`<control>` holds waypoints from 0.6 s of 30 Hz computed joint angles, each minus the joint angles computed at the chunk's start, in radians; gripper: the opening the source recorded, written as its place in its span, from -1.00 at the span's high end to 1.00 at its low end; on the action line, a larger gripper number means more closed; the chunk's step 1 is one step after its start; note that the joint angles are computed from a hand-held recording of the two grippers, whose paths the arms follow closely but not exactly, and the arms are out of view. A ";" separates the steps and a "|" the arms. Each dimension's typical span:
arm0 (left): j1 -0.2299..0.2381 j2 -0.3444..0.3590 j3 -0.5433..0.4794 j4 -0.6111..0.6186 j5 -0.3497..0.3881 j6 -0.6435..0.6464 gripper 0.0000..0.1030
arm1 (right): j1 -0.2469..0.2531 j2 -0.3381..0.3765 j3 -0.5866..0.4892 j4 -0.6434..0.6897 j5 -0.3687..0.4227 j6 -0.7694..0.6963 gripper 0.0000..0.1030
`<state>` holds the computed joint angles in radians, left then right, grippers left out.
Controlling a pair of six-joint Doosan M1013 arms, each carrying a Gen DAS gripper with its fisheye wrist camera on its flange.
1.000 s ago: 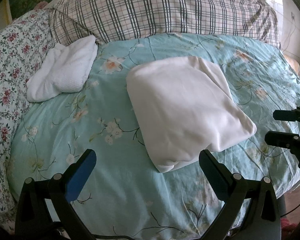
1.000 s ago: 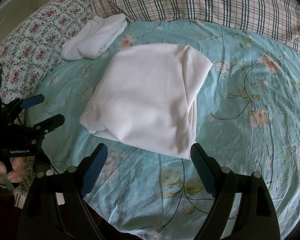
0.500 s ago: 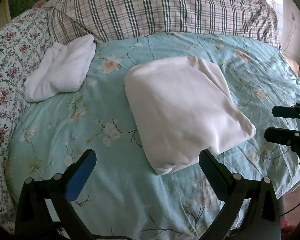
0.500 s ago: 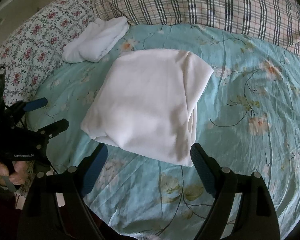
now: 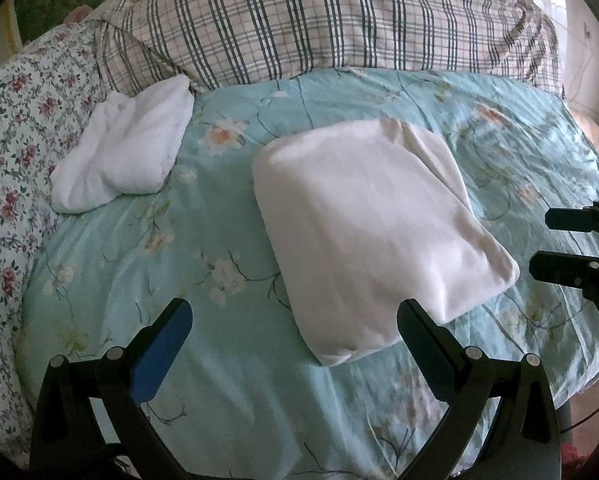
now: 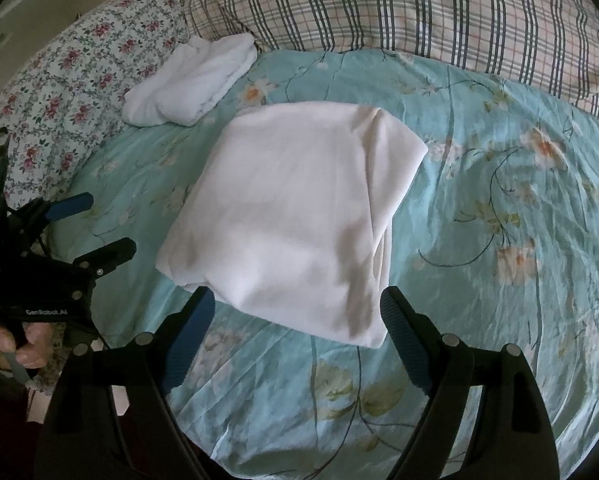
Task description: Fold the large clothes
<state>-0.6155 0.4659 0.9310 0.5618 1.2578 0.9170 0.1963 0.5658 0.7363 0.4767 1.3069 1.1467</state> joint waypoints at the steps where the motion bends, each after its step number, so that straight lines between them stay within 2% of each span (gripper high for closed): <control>1: 0.001 0.001 -0.002 0.000 -0.001 0.001 -0.99 | -0.001 0.007 -0.013 0.003 0.005 0.000 -0.65; 18: 0.022 0.020 -0.033 -0.001 0.003 -0.027 -0.99 | 0.004 0.061 -0.092 0.008 0.034 0.021 -0.65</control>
<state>-0.5940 0.4857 0.8975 0.5605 1.2611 0.8904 0.2003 0.6266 0.6439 0.4850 1.3407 1.1679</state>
